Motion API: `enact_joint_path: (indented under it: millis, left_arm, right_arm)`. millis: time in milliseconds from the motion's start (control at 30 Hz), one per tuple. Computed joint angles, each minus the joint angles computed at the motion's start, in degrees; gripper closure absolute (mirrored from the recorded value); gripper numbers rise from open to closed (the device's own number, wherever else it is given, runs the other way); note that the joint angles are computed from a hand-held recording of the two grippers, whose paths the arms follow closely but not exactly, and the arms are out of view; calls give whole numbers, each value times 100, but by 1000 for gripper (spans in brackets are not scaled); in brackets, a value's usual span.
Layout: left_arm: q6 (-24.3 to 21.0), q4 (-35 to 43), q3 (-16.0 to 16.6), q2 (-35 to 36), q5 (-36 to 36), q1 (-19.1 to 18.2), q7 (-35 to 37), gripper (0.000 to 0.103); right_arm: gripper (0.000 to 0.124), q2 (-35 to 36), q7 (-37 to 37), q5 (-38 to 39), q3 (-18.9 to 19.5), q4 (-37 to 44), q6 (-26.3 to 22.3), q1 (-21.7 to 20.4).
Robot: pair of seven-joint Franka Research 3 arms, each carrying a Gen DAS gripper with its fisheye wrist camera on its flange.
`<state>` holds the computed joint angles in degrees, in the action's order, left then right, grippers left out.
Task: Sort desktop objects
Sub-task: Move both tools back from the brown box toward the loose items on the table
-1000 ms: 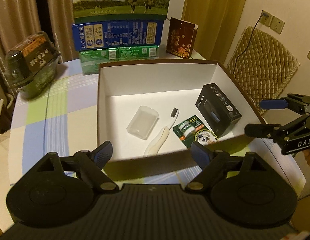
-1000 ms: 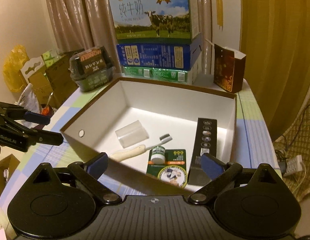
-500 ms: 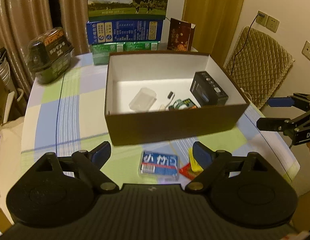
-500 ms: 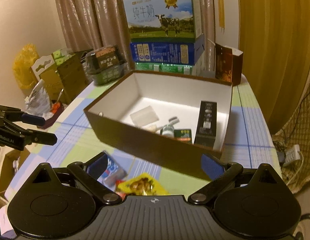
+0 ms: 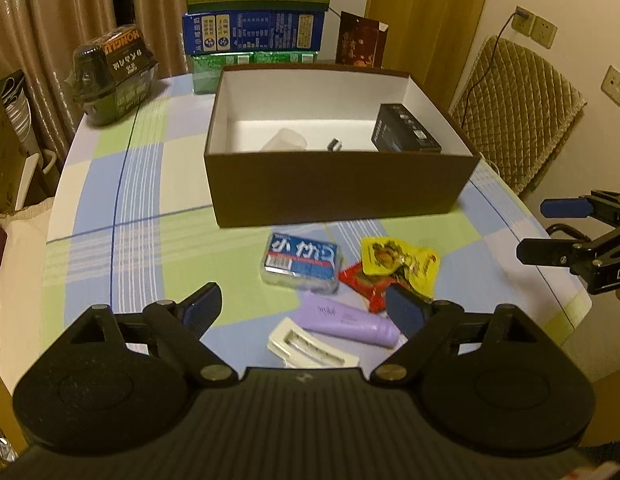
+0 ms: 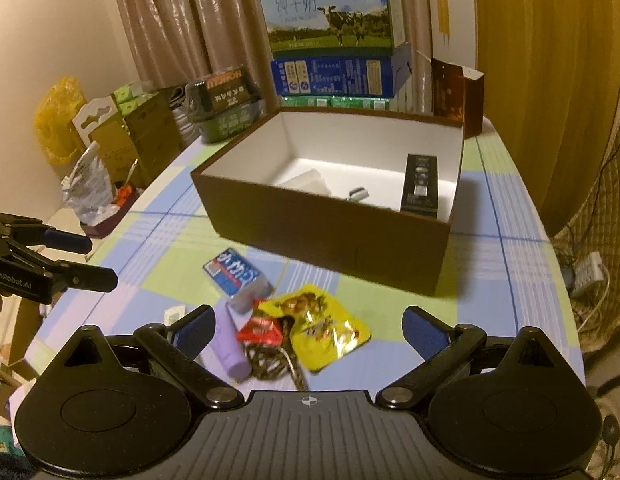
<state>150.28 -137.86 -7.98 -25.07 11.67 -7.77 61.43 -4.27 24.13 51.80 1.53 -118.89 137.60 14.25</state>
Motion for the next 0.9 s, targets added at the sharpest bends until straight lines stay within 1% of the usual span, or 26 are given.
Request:
enact_joint_path:
  millis: [267, 600, 900]
  left_arm:
    - [-169, -239, -97, -143, -103, -167, -149, 17]
    - [-350, -358, -163, -146, -158, -332, -291, 17]
    - [-393, -411, -128, 0, -245, -446, -222, 16]
  right_arm:
    - [26, -222, -10, -143, -69, -363, -89, -46]
    - [26, -294, 87, -391, -127, -586, -230, -104]
    - [26, -201, 116, -543, -121, -645, 7, -127]
